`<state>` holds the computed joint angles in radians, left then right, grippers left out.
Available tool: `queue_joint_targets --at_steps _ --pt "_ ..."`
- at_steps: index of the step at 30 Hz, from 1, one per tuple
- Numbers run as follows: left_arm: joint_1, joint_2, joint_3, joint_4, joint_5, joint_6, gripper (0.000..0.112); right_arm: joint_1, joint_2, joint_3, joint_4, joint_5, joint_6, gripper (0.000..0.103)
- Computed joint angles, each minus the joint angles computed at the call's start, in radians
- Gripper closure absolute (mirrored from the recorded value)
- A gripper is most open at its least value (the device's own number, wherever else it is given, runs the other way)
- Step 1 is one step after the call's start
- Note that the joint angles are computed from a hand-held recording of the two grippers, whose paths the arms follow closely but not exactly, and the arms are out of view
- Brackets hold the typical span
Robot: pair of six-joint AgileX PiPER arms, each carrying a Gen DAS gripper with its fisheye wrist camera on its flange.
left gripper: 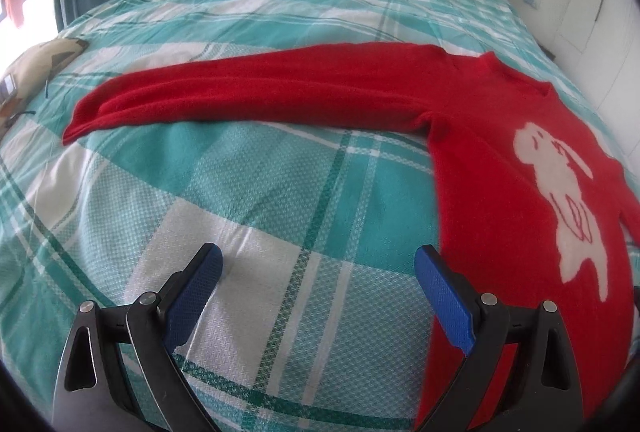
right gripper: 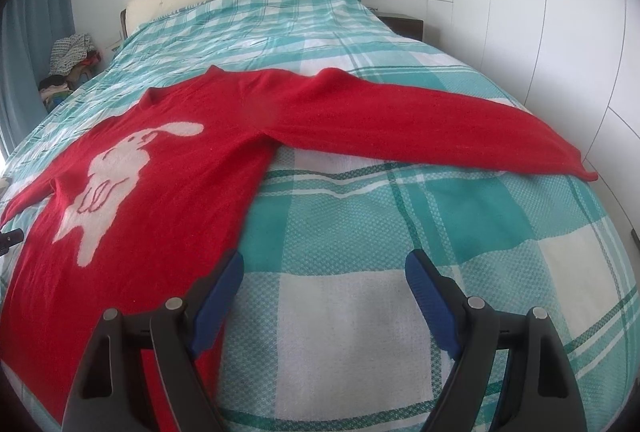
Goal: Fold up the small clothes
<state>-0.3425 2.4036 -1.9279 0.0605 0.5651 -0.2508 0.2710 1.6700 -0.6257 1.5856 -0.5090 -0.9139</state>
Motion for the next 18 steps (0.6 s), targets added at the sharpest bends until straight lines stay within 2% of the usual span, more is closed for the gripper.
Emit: queue_joint_targets --at_steps 3,9,18 --pt "-0.011 0.024 -0.026 0.033 0.025 -0.019 0.013 -0.027 0.025 0.011 -0.05 0.035 0.066 0.02" --pt "-0.012 0.037 -0.046 0.04 0.049 -0.005 0.01 -0.04 0.037 0.026 -0.122 0.043 0.15 0.016" --pt "-0.017 0.045 -0.056 0.064 0.056 -0.016 0.01 -0.047 0.049 0.013 -0.102 0.056 0.12 0.012"
